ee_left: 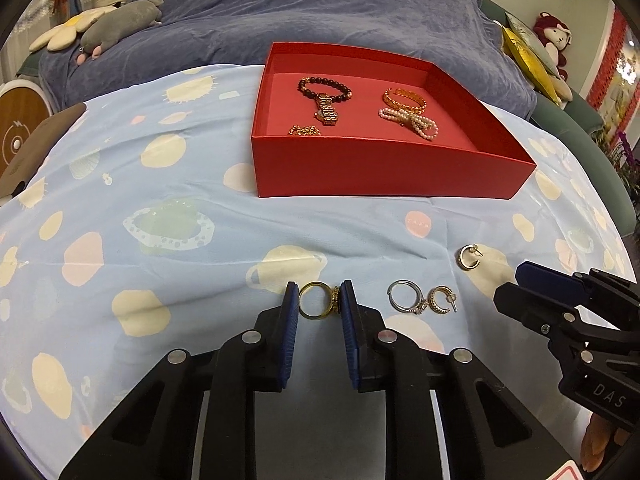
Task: Organize jewelry
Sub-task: 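Grasp the gold ring with red stone with the left tool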
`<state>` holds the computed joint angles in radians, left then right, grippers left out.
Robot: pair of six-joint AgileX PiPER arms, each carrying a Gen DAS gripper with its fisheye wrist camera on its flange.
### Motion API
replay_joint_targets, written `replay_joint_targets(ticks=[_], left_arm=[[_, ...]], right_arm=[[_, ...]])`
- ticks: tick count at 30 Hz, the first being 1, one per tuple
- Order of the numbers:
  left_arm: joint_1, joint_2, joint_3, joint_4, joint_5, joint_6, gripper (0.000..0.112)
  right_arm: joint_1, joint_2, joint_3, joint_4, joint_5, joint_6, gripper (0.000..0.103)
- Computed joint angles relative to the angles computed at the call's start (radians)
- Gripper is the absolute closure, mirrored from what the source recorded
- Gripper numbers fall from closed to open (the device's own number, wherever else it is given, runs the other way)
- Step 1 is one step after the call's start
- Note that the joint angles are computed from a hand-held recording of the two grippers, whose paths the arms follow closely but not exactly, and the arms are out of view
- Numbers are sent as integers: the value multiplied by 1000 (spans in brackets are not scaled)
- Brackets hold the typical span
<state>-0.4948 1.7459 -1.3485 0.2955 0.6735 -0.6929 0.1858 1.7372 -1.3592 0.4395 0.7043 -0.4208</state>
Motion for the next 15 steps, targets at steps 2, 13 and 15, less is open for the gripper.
replay_joint_targets(ticks=[2, 13, 15], left_arm=[[-4, -3, 4, 4, -2, -3, 94], [29, -81, 43, -27, -2, 1, 94], [34, -96, 53, -31, -1, 3, 94]], right_arm=[[9, 0, -5, 3, 4, -3, 69], [102, 46, -67, -14, 10, 5, 69], [118, 58, -78, -27, 8, 14, 69]])
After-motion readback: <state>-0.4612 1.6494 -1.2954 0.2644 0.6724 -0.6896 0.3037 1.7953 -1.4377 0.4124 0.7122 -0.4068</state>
